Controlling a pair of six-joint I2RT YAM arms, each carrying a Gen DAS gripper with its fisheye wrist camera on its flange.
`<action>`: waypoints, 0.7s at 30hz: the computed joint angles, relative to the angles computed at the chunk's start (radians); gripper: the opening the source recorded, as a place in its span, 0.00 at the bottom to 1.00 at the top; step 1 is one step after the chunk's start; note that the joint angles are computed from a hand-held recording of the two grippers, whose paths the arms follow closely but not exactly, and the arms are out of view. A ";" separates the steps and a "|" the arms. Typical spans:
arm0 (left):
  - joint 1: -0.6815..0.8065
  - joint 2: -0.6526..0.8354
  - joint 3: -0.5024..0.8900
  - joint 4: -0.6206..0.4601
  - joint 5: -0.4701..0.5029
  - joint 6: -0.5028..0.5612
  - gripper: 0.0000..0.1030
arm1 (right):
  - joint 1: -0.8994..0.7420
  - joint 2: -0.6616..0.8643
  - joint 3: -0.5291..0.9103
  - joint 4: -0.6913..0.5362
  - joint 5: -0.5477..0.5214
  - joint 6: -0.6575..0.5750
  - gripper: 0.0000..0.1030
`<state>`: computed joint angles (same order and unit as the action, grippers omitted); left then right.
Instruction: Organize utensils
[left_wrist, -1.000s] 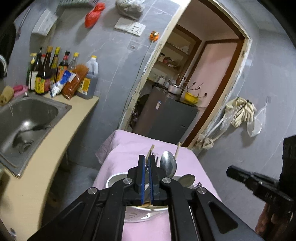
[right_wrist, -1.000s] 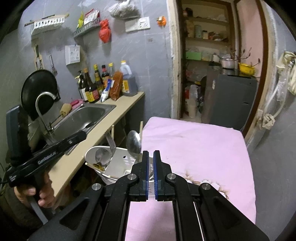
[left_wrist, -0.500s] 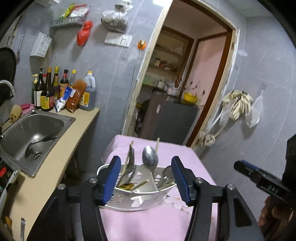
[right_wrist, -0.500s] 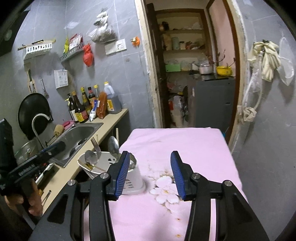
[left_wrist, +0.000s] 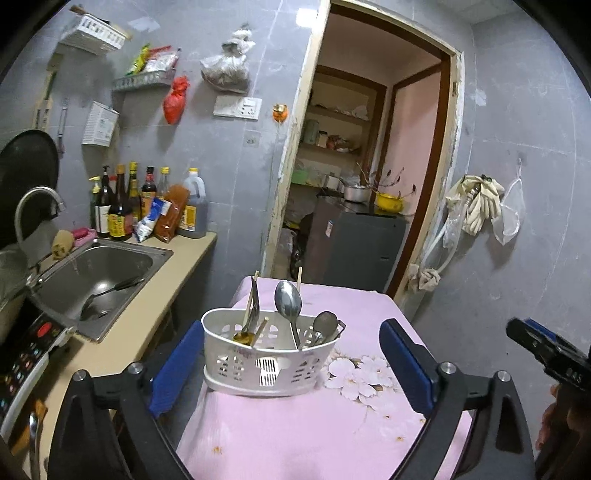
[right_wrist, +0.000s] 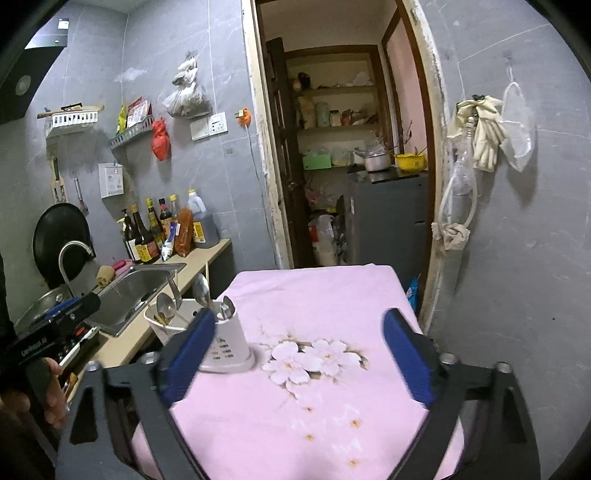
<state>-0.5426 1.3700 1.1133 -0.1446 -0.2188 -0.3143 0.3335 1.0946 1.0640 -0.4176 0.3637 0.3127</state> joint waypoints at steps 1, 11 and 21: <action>-0.018 -0.022 -0.019 0.000 -0.030 -0.005 0.95 | 0.004 -0.023 -0.013 -0.008 0.006 0.000 0.94; -0.183 -0.151 -0.095 -0.094 -0.214 -0.026 0.96 | 0.083 -0.268 -0.129 -0.114 0.085 0.033 0.98; -0.328 -0.238 -0.150 -0.221 -0.341 -0.128 0.96 | 0.239 -0.443 -0.200 -0.217 0.212 0.072 0.99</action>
<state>-0.8705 1.1317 0.9637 -0.3653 -0.5596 -0.4427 0.5729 0.6513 0.8638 -0.6342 0.5754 0.3842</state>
